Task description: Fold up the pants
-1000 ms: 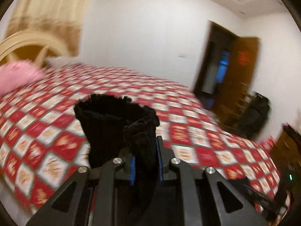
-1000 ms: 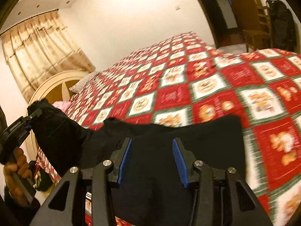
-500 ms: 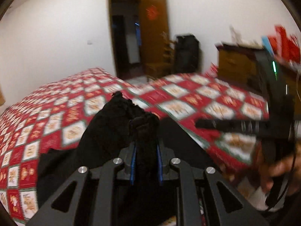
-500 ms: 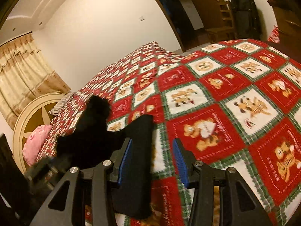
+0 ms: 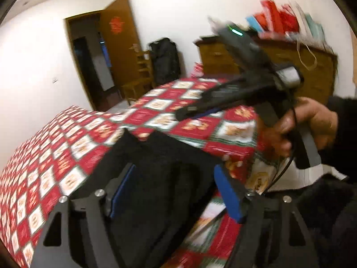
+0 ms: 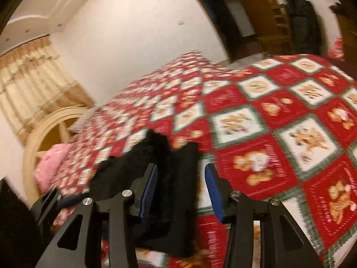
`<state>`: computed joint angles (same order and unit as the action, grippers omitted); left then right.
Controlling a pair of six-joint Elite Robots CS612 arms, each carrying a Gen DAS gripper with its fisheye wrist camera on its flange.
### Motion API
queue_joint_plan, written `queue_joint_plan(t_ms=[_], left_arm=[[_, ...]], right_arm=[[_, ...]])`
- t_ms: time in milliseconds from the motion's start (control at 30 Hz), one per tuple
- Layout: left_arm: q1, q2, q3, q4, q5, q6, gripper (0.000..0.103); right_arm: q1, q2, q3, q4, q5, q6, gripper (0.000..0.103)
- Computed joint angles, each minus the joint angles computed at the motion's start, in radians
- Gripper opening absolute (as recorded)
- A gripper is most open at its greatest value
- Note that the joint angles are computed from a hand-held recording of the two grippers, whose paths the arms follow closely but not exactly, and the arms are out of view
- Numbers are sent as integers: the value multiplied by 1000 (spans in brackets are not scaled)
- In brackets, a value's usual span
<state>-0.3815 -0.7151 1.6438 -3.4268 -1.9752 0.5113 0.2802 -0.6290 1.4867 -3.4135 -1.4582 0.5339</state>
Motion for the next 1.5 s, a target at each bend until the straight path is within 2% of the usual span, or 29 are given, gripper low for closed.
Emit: queue_joint_plan(t_ms=[67,100,200,300,333,367,400,433,533,633,700,833,933,1000,1067,1133,1167,1233,1300,1333,1400,1500], left_arm=[[19,1,-10,-17,47,-79,78],[27,7,-22,-28,98,-134,81],[46,26,-69,8,264,-330,81],[71,40,-106,76,356,-522,81],[76,41,-108,87,371,-548,81],[82,40,-109,105,399,-585,81],[86,41,-107,110,413,-601,81],[89,42,-103,109,425,-613,81],[94,42,-103,113,439,-628,81],[91,50,-118,116,454,-617,81],[85,53,-126,134,459,-608,81],[79,87,-187,202,456,-589,81],[64,95,-211,259,513,-589,81],[60,96,-216,265,548,-584,81],[61,96,-214,248,546,-577,81],[58,99,-226,244,561,-567,81],[56,102,-234,249,571,-565,81],[52,113,-260,271,604,-573,81],[53,129,-290,301,622,-604,81],[54,134,-300,319,629,-623,81],[63,148,-328,362,622,-686,81],[64,171,-362,398,634,-707,81]], right_arm=[[2,3,-11,20,62,-26,52],[6,10,-27,53,99,-50,52],[27,35,-80,149,72,-86,52],[31,69,-133,203,115,-95,52],[37,77,-154,247,115,-137,48],[49,80,-169,292,75,-199,36],[64,81,-182,333,10,-270,35],[71,78,-185,362,-15,-324,32],[62,48,-149,385,27,-357,30],[64,13,-104,416,-15,-396,29],[63,10,-93,448,-37,-384,29],[57,10,-81,417,-13,-349,31],[51,-1,-80,438,10,-364,38],[54,-12,-74,397,-12,-367,43],[65,-15,-68,290,-83,-380,43],[76,4,-102,205,-162,-408,43],[78,18,-127,184,-178,-419,43],[76,48,-192,203,-148,-456,43],[76,82,-267,280,-128,-505,42],[79,102,-308,337,-149,-527,42],[91,133,-361,407,-254,-553,42],[96,165,-405,500,-350,-589,41]])
